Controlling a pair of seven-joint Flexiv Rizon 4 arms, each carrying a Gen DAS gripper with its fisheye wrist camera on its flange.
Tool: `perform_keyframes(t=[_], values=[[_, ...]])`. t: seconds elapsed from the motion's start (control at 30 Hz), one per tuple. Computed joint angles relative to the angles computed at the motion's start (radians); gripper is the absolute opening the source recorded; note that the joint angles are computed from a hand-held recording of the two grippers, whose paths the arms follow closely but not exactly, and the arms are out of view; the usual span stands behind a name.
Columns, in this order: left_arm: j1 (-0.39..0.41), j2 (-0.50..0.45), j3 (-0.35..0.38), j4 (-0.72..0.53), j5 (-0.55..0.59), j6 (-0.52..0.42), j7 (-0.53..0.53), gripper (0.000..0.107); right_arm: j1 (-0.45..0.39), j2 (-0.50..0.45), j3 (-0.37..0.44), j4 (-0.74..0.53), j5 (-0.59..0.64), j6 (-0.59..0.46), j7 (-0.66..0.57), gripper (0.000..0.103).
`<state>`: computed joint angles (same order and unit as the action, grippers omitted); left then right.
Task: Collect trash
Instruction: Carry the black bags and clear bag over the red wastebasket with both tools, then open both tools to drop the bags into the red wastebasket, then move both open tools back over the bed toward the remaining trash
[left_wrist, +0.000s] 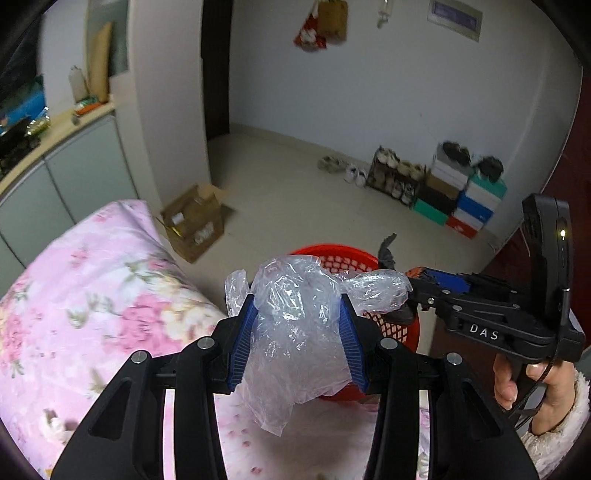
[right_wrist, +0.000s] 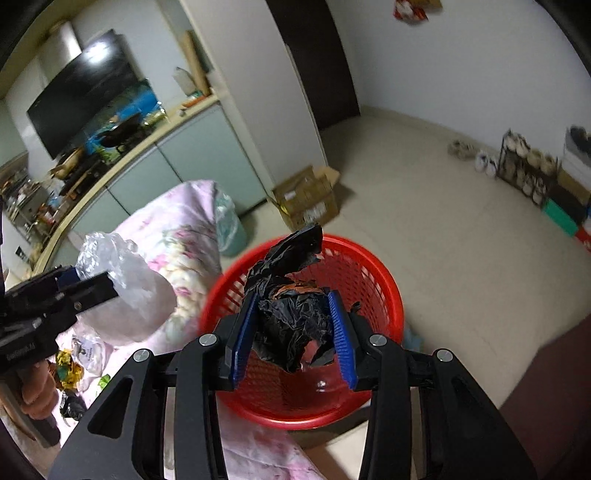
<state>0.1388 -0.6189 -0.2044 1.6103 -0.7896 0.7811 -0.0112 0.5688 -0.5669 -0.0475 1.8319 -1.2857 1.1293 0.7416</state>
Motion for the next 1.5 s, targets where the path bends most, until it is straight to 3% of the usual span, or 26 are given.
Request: perform_keyframes(t=[0.23,0.5,0.7,1.17,1.5], values=[[-0.035,-0.043,0.008,-0.034,0.078,-0.015,-0.05,0.048,-0.021,-0.035,-0.018,-0.006,0.012,0.089,0.04,0.044],[-0.033,-0.06,-0.006,-0.059,0.09,-0.014,-0.084,0.069,-0.026,-0.026,-0.053,0.018,-0.033,0.148,0.122,0.058],[-0.02,-0.055,-0.011,-0.072,0.079,-0.042,-0.094,0.076,-0.031,-0.006,-0.032,0.028,-0.046,0.106,0.13,0.058],[0.081,0.053,0.004,-0.007,-0.159,-0.047,0.013,0.081,0.014,0.035,0.026,-0.014,-0.095,-0.076,0.026,0.059],[0.146,0.098,0.05,0.035,-0.405,0.123,0.113,0.082,0.088,-0.022,0.033,-0.139,-0.117,-0.144,-0.114,0.064]])
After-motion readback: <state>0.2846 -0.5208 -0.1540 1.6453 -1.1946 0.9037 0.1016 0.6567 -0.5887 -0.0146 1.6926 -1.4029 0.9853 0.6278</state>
